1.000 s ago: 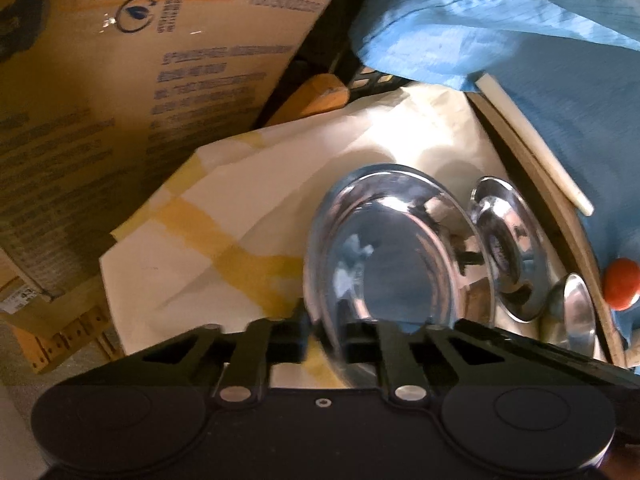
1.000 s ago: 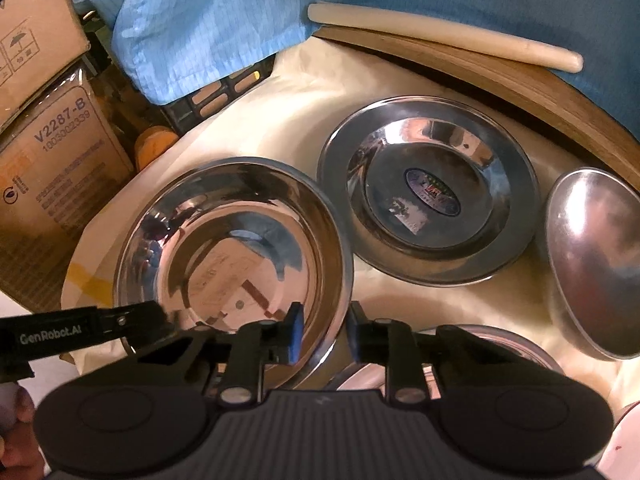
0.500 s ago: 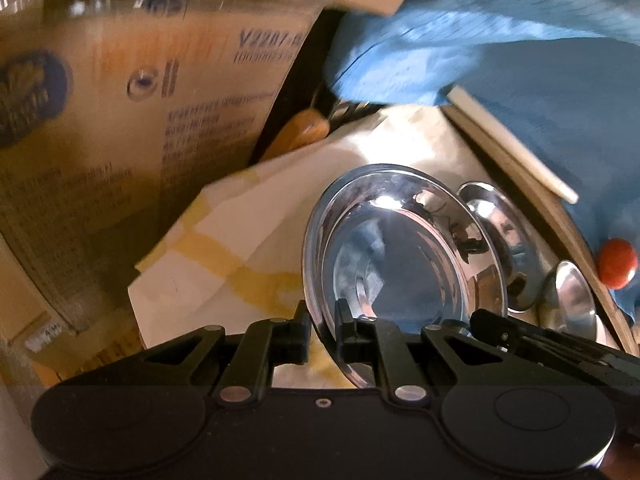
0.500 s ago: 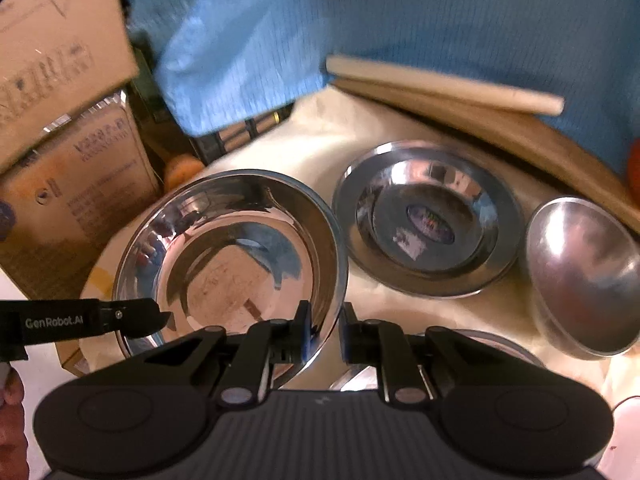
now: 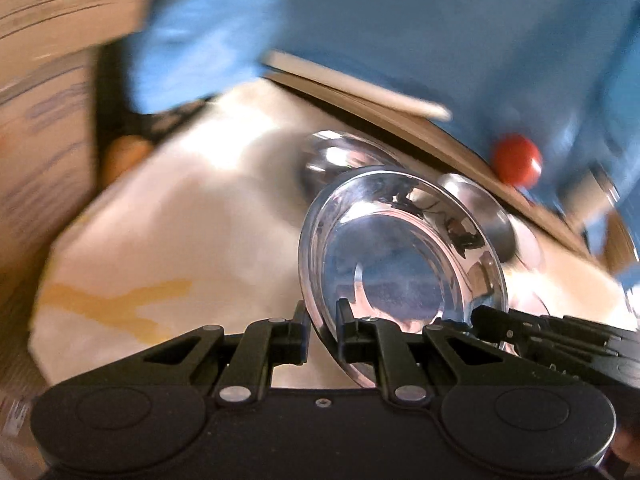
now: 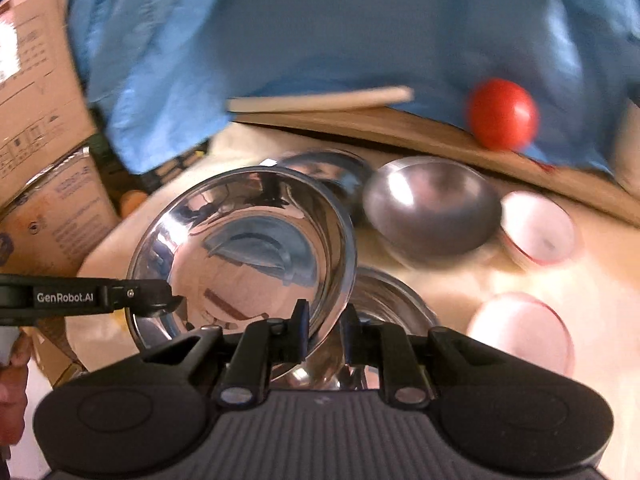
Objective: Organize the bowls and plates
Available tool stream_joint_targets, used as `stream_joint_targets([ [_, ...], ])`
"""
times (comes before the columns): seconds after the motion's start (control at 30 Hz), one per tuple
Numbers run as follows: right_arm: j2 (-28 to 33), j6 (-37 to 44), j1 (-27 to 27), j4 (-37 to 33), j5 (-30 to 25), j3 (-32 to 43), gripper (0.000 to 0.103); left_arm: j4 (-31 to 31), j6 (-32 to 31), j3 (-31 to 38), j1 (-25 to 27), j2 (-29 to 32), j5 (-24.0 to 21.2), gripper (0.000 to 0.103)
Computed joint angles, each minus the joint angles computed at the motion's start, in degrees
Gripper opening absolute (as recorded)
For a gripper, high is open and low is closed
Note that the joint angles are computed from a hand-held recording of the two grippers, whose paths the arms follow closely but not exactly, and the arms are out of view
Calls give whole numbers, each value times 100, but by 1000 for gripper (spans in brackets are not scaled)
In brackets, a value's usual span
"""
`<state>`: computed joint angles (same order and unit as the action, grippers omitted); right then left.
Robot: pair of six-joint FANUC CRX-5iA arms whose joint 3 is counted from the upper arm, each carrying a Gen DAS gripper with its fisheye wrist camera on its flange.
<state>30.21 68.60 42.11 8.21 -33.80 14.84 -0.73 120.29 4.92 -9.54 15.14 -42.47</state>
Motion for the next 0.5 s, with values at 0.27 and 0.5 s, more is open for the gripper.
stream_joint_targets([
  [0.27, -383, -817, -114, 265, -164, -646, 20, 389, -1174, 623, -220, 586, -564, 15],
  [0.5, -399, -577, -163, -196, -548, -514, 21, 503, -1614, 892, -223, 814, -1025, 17],
])
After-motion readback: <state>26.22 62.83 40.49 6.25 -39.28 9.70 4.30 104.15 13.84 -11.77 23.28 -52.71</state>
